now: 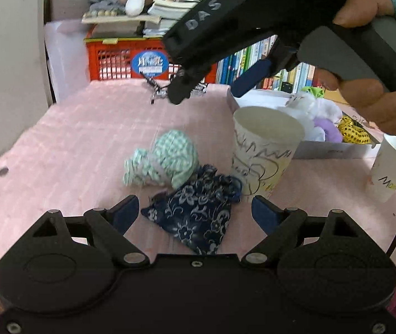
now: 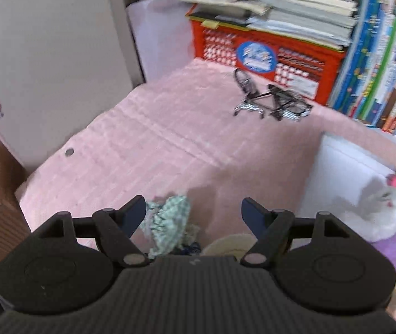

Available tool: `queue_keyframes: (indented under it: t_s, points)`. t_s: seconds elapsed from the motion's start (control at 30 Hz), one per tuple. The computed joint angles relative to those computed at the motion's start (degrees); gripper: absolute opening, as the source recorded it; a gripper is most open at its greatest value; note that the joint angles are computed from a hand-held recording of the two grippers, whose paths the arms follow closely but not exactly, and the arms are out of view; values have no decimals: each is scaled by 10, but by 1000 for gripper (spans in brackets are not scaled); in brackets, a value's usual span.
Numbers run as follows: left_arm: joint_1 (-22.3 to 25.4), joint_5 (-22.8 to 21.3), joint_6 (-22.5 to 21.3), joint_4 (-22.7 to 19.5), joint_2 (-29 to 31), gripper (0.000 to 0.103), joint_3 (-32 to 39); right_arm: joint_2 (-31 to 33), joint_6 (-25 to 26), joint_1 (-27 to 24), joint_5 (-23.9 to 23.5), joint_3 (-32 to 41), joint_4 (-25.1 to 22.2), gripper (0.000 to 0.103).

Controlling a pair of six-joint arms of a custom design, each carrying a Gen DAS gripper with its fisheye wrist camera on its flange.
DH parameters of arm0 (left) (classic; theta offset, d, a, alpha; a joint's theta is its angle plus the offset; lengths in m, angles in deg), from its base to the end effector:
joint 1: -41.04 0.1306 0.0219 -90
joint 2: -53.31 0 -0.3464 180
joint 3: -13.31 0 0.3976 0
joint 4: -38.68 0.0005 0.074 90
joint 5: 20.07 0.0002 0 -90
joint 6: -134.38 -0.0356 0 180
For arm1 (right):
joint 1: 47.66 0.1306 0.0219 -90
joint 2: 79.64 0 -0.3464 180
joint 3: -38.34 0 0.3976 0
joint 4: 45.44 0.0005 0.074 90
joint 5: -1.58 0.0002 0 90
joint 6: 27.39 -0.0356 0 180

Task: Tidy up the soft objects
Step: 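Move the right tool to the green checked cloth while the left tool reaches the blue floral pouch, then grasp the green checked cloth with the right tool while the left tool grasps the blue floral pouch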

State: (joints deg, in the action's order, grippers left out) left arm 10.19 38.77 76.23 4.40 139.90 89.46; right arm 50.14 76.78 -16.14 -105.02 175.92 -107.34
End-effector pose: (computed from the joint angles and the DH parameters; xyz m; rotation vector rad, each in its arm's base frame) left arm 0.4096 -0.2238 0.3307 -0.2753 2.2002 0.0465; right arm 0.5923 0.3746 0.3631 -1.0894 2.2789 0.4871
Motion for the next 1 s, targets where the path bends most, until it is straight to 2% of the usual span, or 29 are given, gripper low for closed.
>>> queue_keyframes:
  t_s: [0.37,0.6,0.83,1.0]
  points:
    - [12,24,15,52,-6,87,-31,70,30,35,33,85,-65,88]
    - [19,33,30,63,1,87,-36,121,30,44,57,157,-119,90]
    - [29,47,45,79,3,82,-45,155,50,52,80,203,-162,92]
    - [35,50,52,89,3,78,-50,179,47,54,88,238,-188,93]
